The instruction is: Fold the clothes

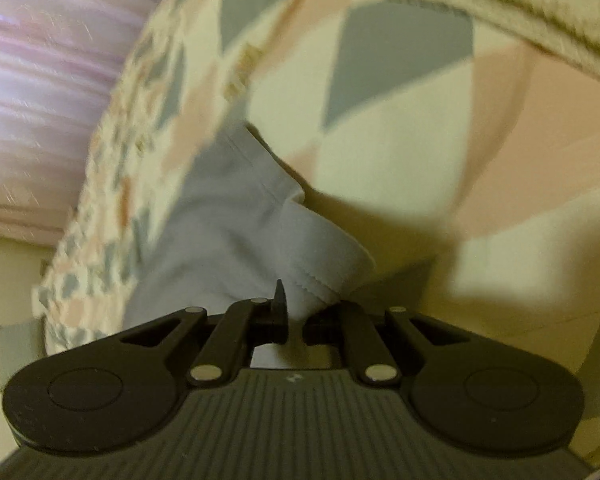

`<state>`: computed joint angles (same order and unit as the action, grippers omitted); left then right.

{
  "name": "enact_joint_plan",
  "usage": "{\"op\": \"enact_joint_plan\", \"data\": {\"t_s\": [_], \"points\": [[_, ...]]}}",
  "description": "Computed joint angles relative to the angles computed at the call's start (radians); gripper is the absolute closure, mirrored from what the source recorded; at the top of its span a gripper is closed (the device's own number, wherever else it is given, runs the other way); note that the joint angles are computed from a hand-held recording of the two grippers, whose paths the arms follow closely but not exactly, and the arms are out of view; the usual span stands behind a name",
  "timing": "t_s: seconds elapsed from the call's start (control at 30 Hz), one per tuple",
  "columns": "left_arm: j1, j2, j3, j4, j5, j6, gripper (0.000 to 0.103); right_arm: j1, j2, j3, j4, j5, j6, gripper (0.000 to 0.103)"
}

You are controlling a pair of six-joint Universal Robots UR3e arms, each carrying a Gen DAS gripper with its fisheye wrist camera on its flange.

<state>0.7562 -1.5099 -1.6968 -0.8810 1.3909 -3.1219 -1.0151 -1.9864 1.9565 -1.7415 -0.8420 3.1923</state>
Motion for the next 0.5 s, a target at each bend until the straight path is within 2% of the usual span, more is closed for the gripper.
{"op": "enact_joint_plan", "data": {"t_s": [0.17, 0.27, 0.33, 0.4, 0.43, 0.5], "points": [[0.008, -0.119, 0.351, -0.088, -0.130, 0.053, 0.099, 0.015, -0.061, -0.088, -0.006, 0.056, 0.085, 0.098], [0.041, -0.110, 0.402, -0.124, -0.150, 0.092, 0.098, 0.013, -0.117, -0.100, 0.009, 0.065, 0.111, 0.098], [0.041, -0.126, 0.388, -0.141, -0.091, 0.131, 0.097, 0.027, -0.147, -0.089, 0.031, 0.024, 0.111, 0.098], [0.022, -0.183, 0.384, -0.204, -0.006, 0.151, 0.088, 0.064, -0.165, -0.023, 0.012, -0.051, 0.137, 0.098], [0.010, -0.208, 0.357, -0.215, 0.037, 0.158, 0.087, 0.083, -0.177, 0.026, -0.016, -0.086, 0.165, 0.098], [-0.007, -0.212, 0.262, -0.172, 0.091, 0.173, 0.081, 0.121, -0.194, 0.116, -0.077, -0.149, 0.222, 0.097]]}}
